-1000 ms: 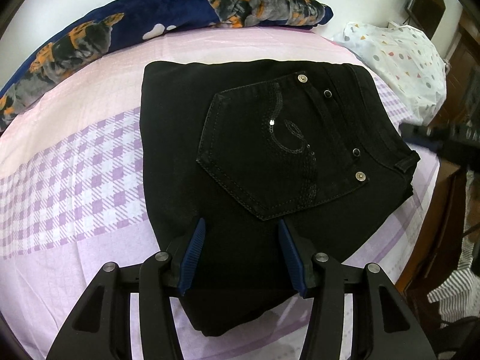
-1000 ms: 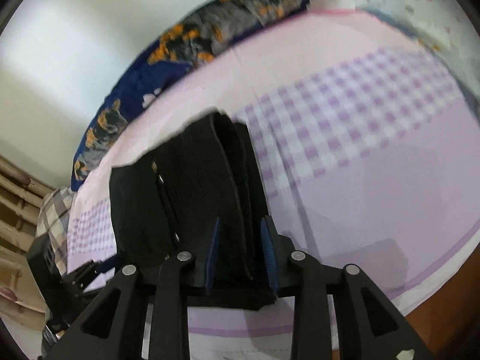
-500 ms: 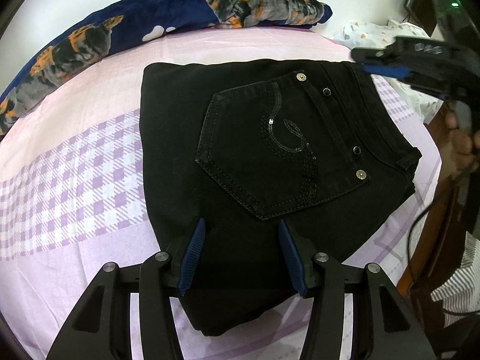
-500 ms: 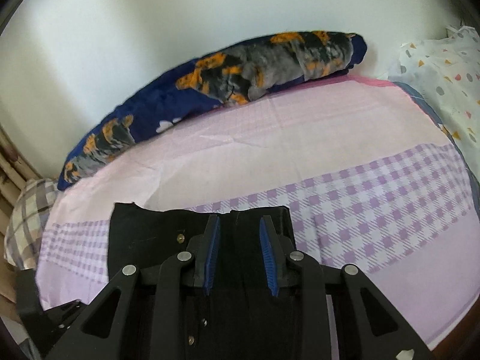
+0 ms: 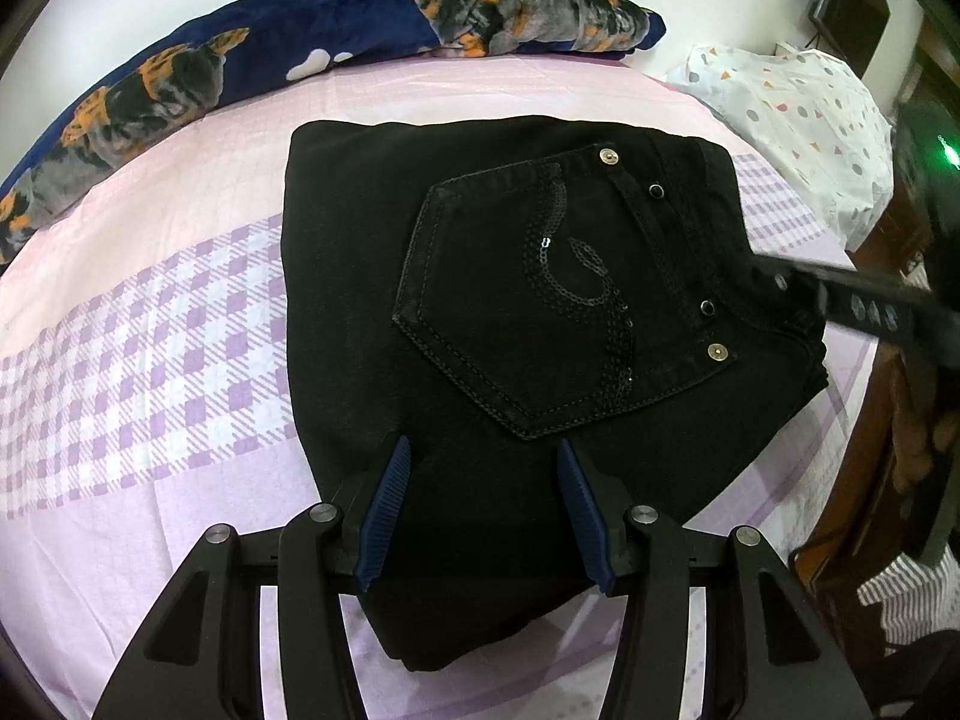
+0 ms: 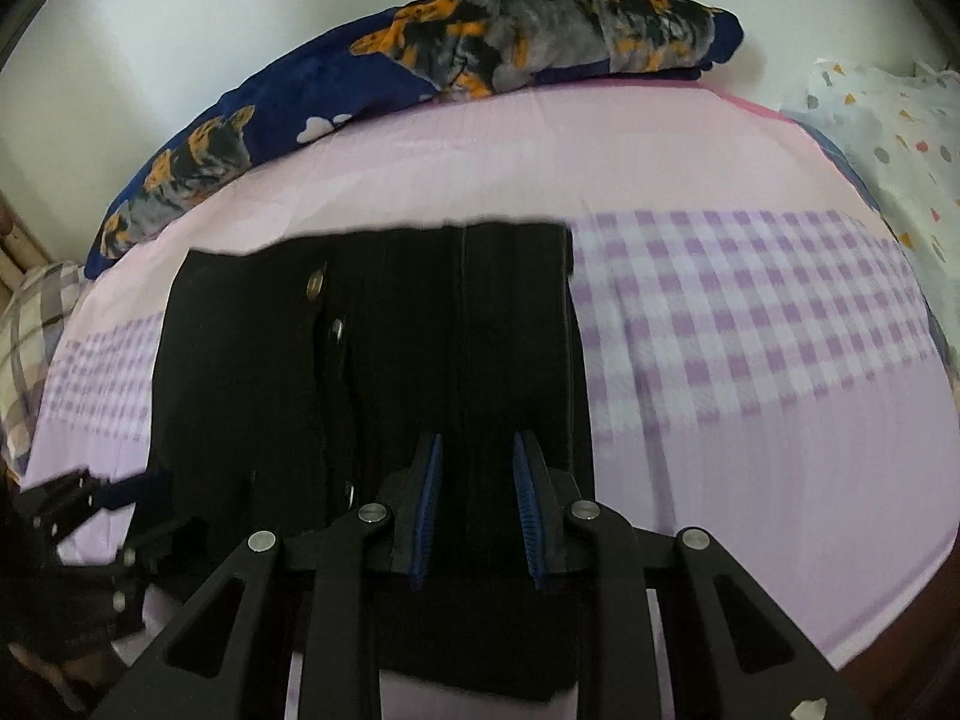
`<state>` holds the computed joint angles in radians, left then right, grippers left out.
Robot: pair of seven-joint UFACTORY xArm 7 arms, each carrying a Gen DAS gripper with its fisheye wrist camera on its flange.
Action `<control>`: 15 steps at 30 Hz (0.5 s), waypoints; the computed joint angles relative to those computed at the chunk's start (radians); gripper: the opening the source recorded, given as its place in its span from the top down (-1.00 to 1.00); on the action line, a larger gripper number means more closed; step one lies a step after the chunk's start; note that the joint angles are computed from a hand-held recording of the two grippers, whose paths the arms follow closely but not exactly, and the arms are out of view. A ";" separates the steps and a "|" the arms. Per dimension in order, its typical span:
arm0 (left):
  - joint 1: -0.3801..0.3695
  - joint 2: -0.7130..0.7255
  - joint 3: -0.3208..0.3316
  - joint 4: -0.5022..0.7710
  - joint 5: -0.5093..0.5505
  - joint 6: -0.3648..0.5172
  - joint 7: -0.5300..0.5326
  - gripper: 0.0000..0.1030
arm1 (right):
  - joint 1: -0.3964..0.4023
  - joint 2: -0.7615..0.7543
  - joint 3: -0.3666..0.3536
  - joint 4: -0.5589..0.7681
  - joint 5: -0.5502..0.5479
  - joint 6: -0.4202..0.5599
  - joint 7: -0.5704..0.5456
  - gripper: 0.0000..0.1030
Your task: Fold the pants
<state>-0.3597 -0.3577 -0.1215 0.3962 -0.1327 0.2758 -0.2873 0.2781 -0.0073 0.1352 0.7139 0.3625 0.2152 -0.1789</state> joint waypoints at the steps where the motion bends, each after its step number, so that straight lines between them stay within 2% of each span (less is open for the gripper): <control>1: 0.001 -0.002 -0.004 -0.002 0.001 0.000 -0.005 -0.01 | 0.002 -0.014 0.001 -0.019 0.011 -0.008 -0.012 0.57; 5: 0.002 -0.006 -0.008 -0.007 0.006 -0.003 -0.016 -0.01 | 0.039 -0.064 -0.022 -0.081 0.168 -0.037 -0.125 0.56; 11: -0.009 -0.021 0.003 -0.017 -0.001 -0.009 -0.017 -0.01 | 0.058 -0.064 -0.035 -0.082 0.224 -0.045 -0.173 0.56; 15: -0.029 -0.067 0.045 -0.044 -0.043 -0.039 0.013 -0.02 | 0.075 -0.075 -0.050 -0.080 0.331 -0.030 -0.250 0.56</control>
